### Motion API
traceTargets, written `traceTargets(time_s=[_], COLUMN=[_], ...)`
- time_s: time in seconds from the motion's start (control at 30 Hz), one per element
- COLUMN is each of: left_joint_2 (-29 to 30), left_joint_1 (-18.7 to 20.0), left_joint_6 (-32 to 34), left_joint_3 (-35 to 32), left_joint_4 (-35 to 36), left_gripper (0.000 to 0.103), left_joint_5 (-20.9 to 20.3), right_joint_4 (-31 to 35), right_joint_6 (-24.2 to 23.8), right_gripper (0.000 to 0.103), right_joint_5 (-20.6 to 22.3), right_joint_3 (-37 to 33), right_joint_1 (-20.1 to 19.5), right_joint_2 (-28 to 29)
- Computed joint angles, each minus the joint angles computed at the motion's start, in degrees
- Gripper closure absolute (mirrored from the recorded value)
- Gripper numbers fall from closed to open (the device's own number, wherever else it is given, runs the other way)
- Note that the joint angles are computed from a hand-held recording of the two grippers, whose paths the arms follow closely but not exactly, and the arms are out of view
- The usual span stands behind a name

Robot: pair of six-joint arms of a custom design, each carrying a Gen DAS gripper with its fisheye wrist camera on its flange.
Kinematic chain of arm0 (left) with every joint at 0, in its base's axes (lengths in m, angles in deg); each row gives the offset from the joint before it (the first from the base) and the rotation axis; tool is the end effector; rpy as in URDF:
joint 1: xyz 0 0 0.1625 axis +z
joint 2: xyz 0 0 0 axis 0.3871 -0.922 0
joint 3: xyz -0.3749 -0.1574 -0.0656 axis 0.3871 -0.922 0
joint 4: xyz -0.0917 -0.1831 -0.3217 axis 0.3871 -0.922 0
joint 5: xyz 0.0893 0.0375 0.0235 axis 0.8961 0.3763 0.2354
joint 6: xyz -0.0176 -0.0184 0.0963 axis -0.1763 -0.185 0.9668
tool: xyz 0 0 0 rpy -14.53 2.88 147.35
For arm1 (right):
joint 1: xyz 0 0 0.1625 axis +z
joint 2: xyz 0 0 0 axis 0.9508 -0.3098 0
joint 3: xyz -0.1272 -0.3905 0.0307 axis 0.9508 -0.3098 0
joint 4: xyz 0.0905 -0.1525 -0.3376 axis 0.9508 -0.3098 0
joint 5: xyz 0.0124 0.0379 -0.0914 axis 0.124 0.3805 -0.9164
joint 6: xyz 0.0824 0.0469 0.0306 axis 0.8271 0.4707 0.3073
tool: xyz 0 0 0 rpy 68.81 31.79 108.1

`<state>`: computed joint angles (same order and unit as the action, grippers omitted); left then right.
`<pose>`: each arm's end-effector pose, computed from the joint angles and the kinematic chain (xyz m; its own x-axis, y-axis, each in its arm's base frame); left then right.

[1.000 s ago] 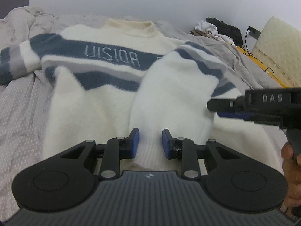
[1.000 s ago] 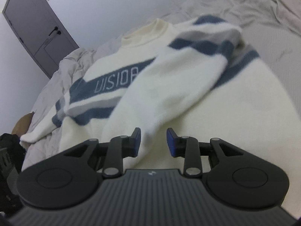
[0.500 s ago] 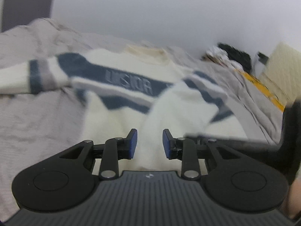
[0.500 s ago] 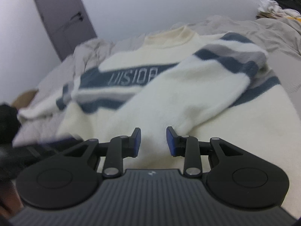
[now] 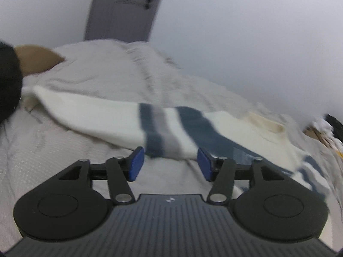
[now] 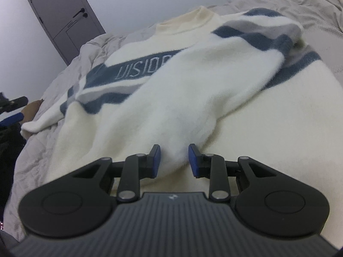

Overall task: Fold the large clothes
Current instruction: 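Grasp the other sleeve cuff with the left gripper and lift it, then fold the held sleeve across the body with the left gripper, release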

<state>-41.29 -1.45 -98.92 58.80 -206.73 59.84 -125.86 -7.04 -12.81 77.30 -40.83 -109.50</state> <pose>-0.3810 -0.3893 -0.0206 -0.8757 -0.1530 -0.4579 0.3208 0.5244 -0.7888 -0.1184 -0.2802 0.3226 -0.9150 0.0252 0.4027 -0.2705 0.7022 -0.6586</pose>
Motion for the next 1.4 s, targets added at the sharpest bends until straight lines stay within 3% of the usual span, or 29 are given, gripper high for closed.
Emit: traceTargets(time_s=[0.1, 0.23, 0.33, 0.43, 0.67, 0.87, 1.0, 1.13, 1.23, 1.33, 1.4], left_joint_2=[-1.03, -2.48, -3.15, -0.97, 5.66, 7.48, 7.43, 5.86, 5.07, 3.15, 1.01], left_joint_1=[4.28, 8.78, 11.75, 13.98, 17.78, 21.45, 23.07, 25.04, 24.84, 25.23, 24.87], left_joint_6=[-2.12, -5.93, -11.09, -5.25, 11.73, 10.23, 14.30, 18.40, 21.15, 13.77, 9.57], left_joint_3=[-0.11, 3.17, 7.38, 9.18, 4.40, 2.01, 1.76, 0.13, -1.61, -2.08, 1.00], left_joint_4=[2.78, -0.54, -11.24, -26.66, -54.19, -63.82, -70.10, -67.22, -62.45, -53.63, -49.98], left_gripper=[0.041, 0.041, 0.041, 0.041, 0.041, 0.041, 0.042, 0.042, 0.046, 0.058, 0.073], left_joint_5=[0.97, 1.13, -1.68, -3.45, -3.54, -3.73, -3.84, -4.51, -0.81, 2.65, 4.29], right_joint_4=[2.01, 5.79, 5.44, 3.71, 5.98, -0.77, -0.80, 0.49, 1.11, 1.14, 0.95], right_joint_6=[1.11, 2.79, 2.33, 2.02, 1.02, 2.56, 2.24, 3.25, 3.24, 2.62, 2.79], right_gripper=[0.070, 0.070, 0.069, 0.068, 0.069, 0.068, 0.068, 0.068, 0.067, 0.067, 0.067], right_joint_5=[0.11, 1.42, 1.30, 0.61, 2.05, -1.10, -2.87, -4.11, -3.82, -4.17, -5.25], right_joint_3=[-0.83, -1.93, -1.90, -1.56, -1.95, -0.68, -1.39, -2.27, -2.11, -2.10, -2.40], right_joint_1=[-0.35, -1.56, -1.62, -0.98, -2.15, 0.90, 2.28, 3.21, 2.86, 3.19, 3.97], right_joint_2=[-0.44, -0.99, -0.90, -0.30, -0.85, 1.50, 1.93, 1.89, 1.13, 0.59, 0.56])
